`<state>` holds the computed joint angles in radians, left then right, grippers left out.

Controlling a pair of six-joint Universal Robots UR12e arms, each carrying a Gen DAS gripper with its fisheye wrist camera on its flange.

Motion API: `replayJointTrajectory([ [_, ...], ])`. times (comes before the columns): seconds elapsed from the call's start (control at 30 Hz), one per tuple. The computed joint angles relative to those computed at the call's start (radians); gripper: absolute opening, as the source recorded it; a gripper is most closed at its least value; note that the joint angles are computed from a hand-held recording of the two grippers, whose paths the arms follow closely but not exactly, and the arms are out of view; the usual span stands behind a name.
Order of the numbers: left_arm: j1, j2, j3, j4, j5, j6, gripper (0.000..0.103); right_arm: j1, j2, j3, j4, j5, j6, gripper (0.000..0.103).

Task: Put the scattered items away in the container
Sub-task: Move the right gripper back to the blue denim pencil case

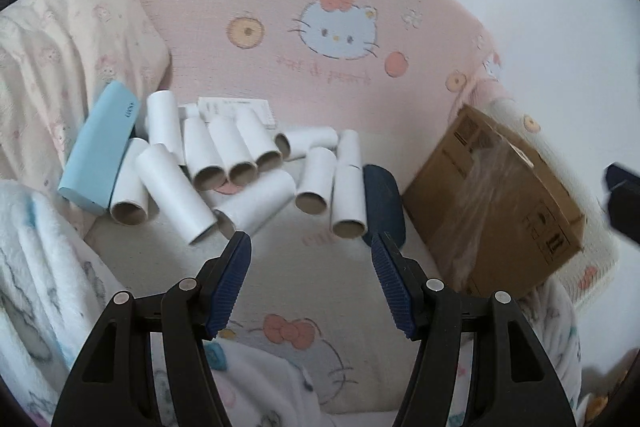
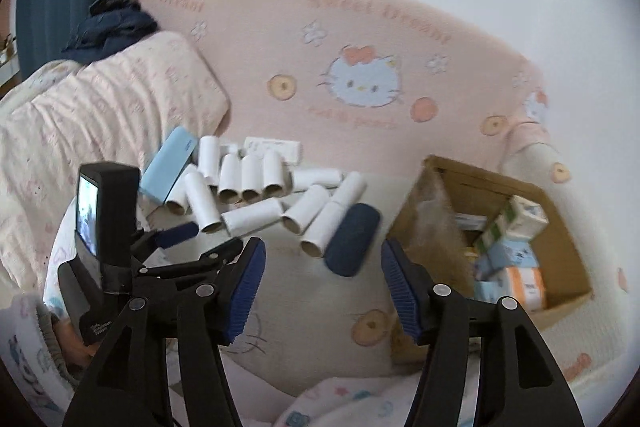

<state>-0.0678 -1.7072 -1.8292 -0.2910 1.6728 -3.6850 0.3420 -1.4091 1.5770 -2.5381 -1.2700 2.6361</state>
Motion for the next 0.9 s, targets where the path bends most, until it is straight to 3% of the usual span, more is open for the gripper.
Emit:
replayJointTrajectory([
  [0.3,0.070,-0.041,0.009,-0.028,-0.223,-0.133,0.067,0.051,0.120,-0.066,-0.008,-0.167,0.040,0.058],
  [0.43,0.079,-0.087,0.050,-0.091,-0.317,-0.109,0.067,0.044,0.166,-0.118,0.106,-0.176,0.125,0.058],
  [0.53,0.083,-0.117,0.071,-0.096,-0.394,-0.088,0.065,0.037,0.183,-0.129,0.128,-0.168,0.143,0.058],
  [0.6,0.085,-0.134,0.082,-0.098,-0.436,-0.085,0.058,0.038,0.196,-0.133,0.129,-0.190,0.148,0.058],
  [0.73,0.108,-0.187,0.110,-0.115,-0.591,-0.130,0.046,0.025,0.217,-0.150,0.167,-0.188,0.209,0.059],
  [0.9,0.133,-0.241,0.113,0.009,-0.729,-0.250,0.038,0.023,0.231,-0.147,0.180,-0.214,0.232,0.059],
])
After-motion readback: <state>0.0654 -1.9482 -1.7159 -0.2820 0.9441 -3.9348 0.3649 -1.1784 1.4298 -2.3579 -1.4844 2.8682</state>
